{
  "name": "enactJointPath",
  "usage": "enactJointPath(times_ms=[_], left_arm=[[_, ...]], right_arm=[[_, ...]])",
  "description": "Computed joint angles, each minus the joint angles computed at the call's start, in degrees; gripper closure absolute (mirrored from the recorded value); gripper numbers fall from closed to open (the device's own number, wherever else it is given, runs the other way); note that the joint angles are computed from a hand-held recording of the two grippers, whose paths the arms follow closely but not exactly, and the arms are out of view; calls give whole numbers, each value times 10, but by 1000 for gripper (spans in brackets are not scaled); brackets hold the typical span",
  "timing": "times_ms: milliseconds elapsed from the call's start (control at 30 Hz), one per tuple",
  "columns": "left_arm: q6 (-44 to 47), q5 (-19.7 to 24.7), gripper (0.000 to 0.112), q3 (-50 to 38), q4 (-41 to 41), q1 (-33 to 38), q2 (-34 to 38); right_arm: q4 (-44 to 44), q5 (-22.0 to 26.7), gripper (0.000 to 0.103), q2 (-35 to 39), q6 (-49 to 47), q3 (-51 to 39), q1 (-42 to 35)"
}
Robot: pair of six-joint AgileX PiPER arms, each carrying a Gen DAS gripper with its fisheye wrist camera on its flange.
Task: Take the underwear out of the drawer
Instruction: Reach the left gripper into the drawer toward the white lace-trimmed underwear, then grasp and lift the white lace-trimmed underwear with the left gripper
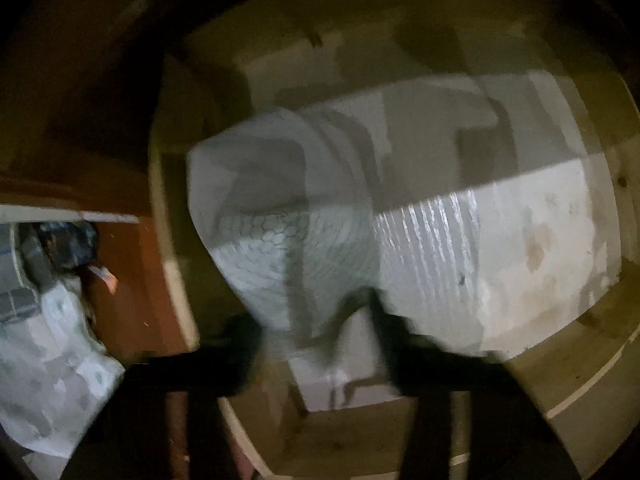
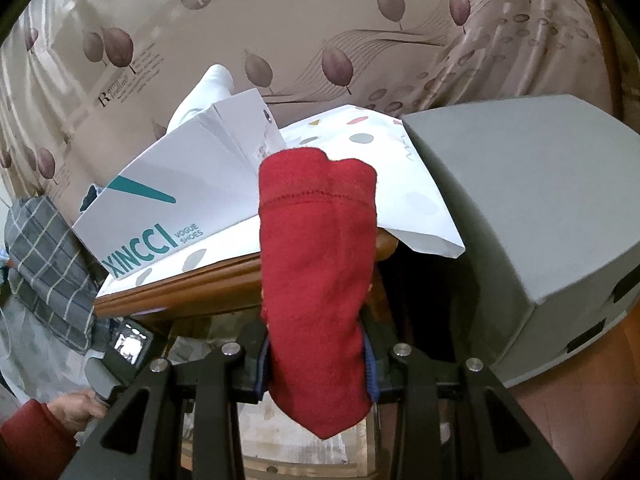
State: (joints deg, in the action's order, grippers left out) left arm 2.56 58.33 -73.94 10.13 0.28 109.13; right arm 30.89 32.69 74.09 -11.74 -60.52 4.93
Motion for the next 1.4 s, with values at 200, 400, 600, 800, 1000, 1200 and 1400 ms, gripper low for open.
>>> enactJointPath(times_ms=[200, 400, 600, 800, 1000, 1200, 1400], left_arm=[[25, 13, 99, 0, -44, 4, -6], [76, 36, 100, 24, -112, -15, -38], [77, 49, 67, 32, -144, -29, -63], [26, 50, 36, 5, -201, 1, -78], [-26, 23, 35, 5, -179, 31, -39], [-101, 25, 30, -10, -157, 24, 4], [-131, 73, 30, -61, -177, 35, 55]], right_arm=[[15, 12, 68, 6, -8, -4, -6], [24, 19, 68, 8, -13, -7, -10], [29, 21, 68, 7, -13, -7, -15], [23, 12, 68, -1, -4, -4, -21], [33, 15, 68, 0, -9, -6, -32], [32, 9, 68, -1, -5, -4, -41], [19, -2, 68, 1, 19, -3, -53]])
